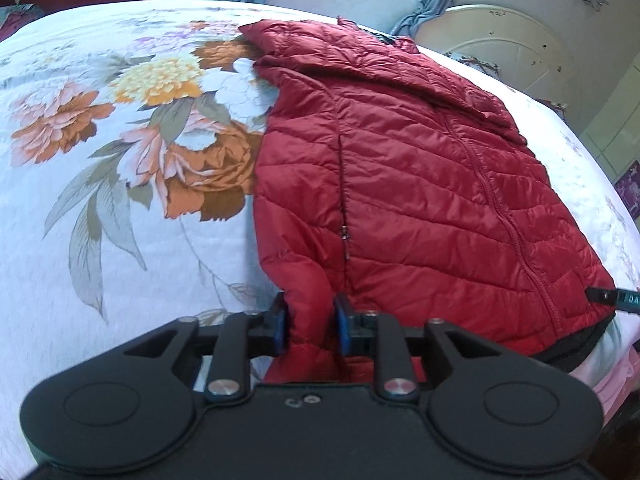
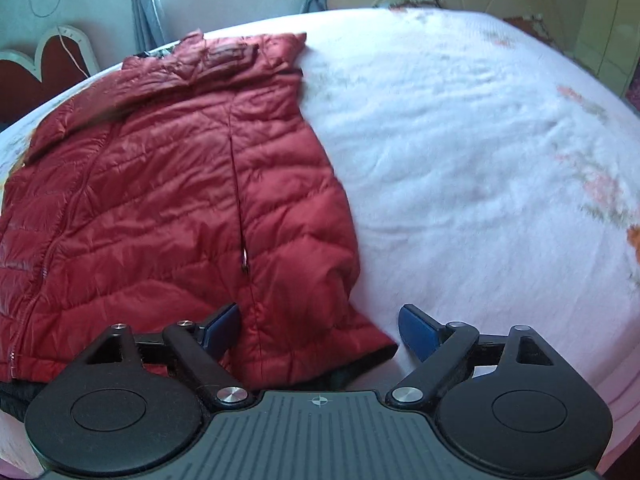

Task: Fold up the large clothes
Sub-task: 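Close both tools on the hem of the red jacket, then lift the hem with both tools and fold it over toward the collar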

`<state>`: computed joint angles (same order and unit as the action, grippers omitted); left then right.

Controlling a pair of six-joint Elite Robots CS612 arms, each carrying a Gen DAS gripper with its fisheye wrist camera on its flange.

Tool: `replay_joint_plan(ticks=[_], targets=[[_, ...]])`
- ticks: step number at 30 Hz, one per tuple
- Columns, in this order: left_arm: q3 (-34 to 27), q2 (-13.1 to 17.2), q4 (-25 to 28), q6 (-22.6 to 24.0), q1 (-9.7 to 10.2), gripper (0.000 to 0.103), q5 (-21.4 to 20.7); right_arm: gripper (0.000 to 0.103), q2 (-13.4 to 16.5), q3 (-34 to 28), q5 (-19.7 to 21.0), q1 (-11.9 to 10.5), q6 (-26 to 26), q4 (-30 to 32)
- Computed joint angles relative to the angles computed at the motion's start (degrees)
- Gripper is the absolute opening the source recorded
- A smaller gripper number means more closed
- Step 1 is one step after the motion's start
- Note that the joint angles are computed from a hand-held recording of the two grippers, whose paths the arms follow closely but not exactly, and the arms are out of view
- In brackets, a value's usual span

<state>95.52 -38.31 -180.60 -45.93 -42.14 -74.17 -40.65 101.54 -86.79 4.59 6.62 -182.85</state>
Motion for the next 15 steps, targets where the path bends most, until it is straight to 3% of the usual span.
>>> replay_joint_plan(ticks=[1, 2, 4, 6, 15], targets=[[0.04, 0.01, 0.03, -0.23, 0.01, 0.025, -0.07, 0.068, -0.05, 0.29, 1.0, -0.14, 0.39, -0.48], [0.07, 0.04, -0.21, -0.25, 0.03, 0.023, -0.13, 0.061, -0.17, 0.58, 2.05, -0.23, 0.43, -0.89], [0.22, 0.13, -1.25, -0.96, 0.25, 0.019, -1.01, 0.032, -0.41, 0.72, 4.12, -0.27, 0.12, -0.96], [0.46, 0.09, -2.98, -2.17, 0.59, 0.012, -2.16, 0.015, -0.69, 0.51, 5.8, -0.26, 0.11, -0.03], [-1.2, -0.08, -12.28, 1.41, 1.55, 0.009, -0.98, 0.011, -1.49, -0.7, 11.16, -0.98, 2.79, -5.08]])
